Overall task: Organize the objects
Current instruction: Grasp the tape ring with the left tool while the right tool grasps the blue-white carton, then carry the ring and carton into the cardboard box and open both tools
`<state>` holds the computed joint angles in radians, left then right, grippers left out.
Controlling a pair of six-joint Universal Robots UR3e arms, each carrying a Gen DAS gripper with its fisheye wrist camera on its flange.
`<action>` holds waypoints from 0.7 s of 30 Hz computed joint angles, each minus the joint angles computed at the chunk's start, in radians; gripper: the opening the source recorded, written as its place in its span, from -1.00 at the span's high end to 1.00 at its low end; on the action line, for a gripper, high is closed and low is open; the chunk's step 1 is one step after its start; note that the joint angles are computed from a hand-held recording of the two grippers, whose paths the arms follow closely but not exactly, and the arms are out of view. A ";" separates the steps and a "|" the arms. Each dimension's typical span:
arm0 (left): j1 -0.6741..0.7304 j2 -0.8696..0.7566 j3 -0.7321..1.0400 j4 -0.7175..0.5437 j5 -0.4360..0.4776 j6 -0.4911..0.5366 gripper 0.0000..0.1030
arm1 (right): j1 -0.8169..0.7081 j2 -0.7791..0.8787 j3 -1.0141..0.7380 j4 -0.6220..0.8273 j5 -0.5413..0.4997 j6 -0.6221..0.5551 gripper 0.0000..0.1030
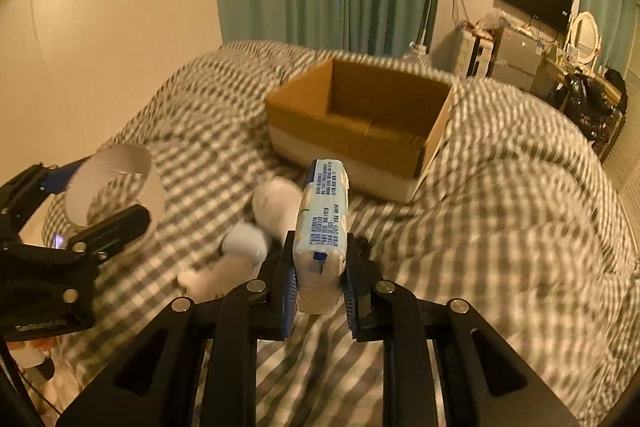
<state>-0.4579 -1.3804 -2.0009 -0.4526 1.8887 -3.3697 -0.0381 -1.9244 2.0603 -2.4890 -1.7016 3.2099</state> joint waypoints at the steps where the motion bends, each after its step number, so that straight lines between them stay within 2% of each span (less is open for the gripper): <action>1: 0.009 -0.018 0.035 -0.012 -0.009 0.011 -0.67 | -0.007 0.003 -0.027 0.012 -0.004 -0.009 0.64; 9: 0.118 -0.169 0.330 -0.096 -0.110 0.092 -0.67 | -0.093 0.052 -0.228 0.084 0.032 -0.080 0.64; 13: 0.169 -0.275 0.508 -0.157 -0.164 0.106 -0.67 | -0.132 0.129 -0.352 0.110 0.049 -0.106 0.64; 21: 0.209 -0.555 0.922 -0.300 -0.196 0.138 -0.67 | -0.204 0.334 -0.622 0.164 0.095 -0.145 0.64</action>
<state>-0.2489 -1.9355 -1.0786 -0.7528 1.6928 -3.2316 -0.2419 -1.5906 1.4380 -2.3246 -1.6063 3.0645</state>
